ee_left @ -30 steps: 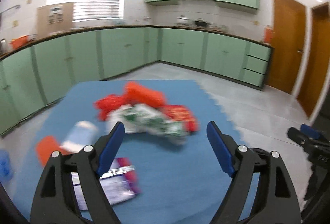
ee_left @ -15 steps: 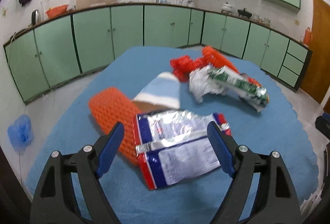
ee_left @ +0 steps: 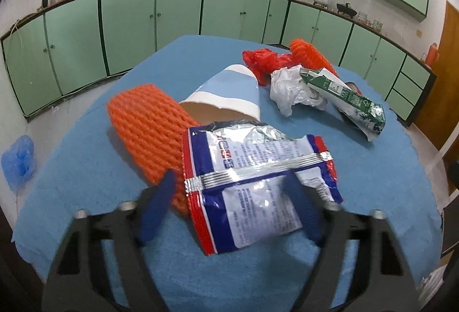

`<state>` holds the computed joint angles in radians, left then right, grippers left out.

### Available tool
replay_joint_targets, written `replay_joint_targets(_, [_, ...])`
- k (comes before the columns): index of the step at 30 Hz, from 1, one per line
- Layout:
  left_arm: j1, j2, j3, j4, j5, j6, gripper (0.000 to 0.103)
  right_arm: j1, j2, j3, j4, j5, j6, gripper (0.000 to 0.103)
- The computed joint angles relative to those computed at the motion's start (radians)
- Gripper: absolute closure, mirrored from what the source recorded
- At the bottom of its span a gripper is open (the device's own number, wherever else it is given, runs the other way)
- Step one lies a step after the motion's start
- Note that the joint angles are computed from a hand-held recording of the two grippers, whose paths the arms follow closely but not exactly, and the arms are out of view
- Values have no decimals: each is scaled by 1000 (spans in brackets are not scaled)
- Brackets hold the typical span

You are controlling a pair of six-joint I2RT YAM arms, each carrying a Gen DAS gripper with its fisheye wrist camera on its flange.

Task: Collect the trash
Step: 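Grasp the silver-blue snack bag with the left gripper, then grasp the green-white milk carton with the right gripper while the left gripper holds the bag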

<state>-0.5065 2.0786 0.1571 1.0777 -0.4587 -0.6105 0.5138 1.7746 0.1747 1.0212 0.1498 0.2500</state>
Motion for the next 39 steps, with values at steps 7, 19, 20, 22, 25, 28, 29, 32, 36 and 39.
replay_joint_targets(7, [-44,-60,-17,-50,-72,-58,73,-3,1,-3,1,5,0,6])
replay_joint_targets(19, [-215,-277,-61,-142,-208,-114,91,-21,7,-9,16,-8,5,6])
replay_joint_targets(20, [-222,-291,-59,-146,-210,-110,92,-25,7,-7,16,-14,3,6])
replay_joint_targets(22, [-239,-311,-50,-150,-222,-97,93,-27,2,-1,11,-19,-1,6])
replay_joint_targets(25, [-251,-330,-30,-142,-242,-59,94,-40,-11,21,-8,-35,-8,6])
replay_joint_targets(28, [-245,-332,-12,-106,-247,-21,94,-49,-13,70,-39,-50,-12,6])
replay_joint_targets(29, [-242,-333,-4,-98,-251,-9,95,-52,-10,90,-52,-58,-13,7])
replay_joint_targets(32, [-245,-322,18,-66,-272,21,95,-51,21,162,-93,-78,-19,8])
replay_joint_targets(36, [-231,-233,57,21,-285,61,95,-38,86,261,-139,-84,-36,11])
replay_joint_targets(39, [-208,-165,78,62,-265,73,95,-29,142,328,-169,-87,-41,15])
